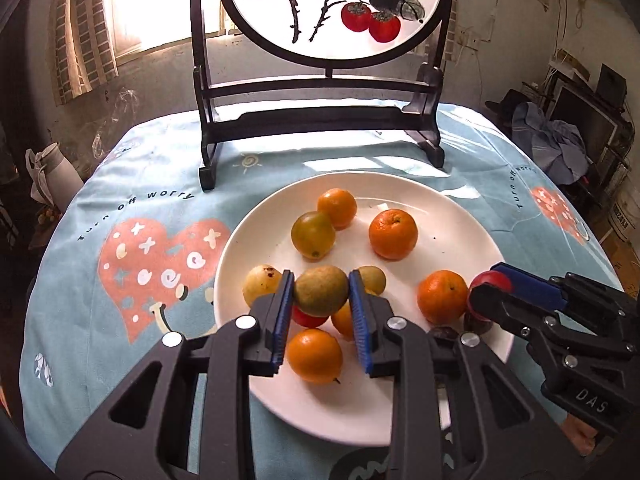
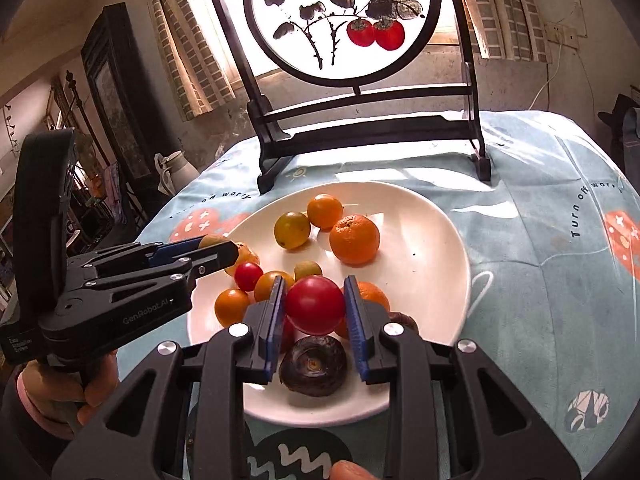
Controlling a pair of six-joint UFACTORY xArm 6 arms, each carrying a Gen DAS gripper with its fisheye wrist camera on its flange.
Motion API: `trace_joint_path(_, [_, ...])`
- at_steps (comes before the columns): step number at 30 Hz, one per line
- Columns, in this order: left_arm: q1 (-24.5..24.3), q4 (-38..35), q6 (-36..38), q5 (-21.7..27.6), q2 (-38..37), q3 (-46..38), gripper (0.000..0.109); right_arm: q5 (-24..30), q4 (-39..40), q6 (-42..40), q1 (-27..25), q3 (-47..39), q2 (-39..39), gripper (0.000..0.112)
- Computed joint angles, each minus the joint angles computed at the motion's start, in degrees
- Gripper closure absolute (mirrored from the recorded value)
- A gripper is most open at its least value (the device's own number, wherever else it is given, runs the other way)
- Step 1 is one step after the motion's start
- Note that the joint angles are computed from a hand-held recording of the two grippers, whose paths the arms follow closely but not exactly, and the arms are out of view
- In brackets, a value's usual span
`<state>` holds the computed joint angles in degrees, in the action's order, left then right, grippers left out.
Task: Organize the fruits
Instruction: 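Carry both held fruits onto the plate and open both tools, then grasp the last red tomato with the right tool while the left tool grasps the dark brown fruit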
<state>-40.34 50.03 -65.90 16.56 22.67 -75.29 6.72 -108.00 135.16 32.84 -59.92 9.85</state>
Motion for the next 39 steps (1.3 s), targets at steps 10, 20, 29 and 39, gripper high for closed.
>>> trace_joint_path(10, [0.52, -2.52, 2.34, 2.45, 4.33, -4.84, 0.080, -3.34, -7.82, 7.12, -1.27, -4.95, 4.51, 0.082])
trace_joint_path(20, [-2.13, 10.39, -11.21, 9.61, -7.68, 4.92, 0.012, -2.21, -12.94, 13.55, 2.05, 2.86, -6.28, 0.071])
trace_joint_path(29, [-4.85, 23.09, -35.69, 7.27, -23.20, 27.44, 0.008, 3.30, 0.82, -0.98, 11.98, 14.10, -11.74, 0.065])
trace_joint_path(39, [-6.58, 22.74, -42.20, 13.05, -24.02, 31.06, 0.008, 3.19, 12.44, -13.83, 17.53, 13.78, -7.00, 0.065])
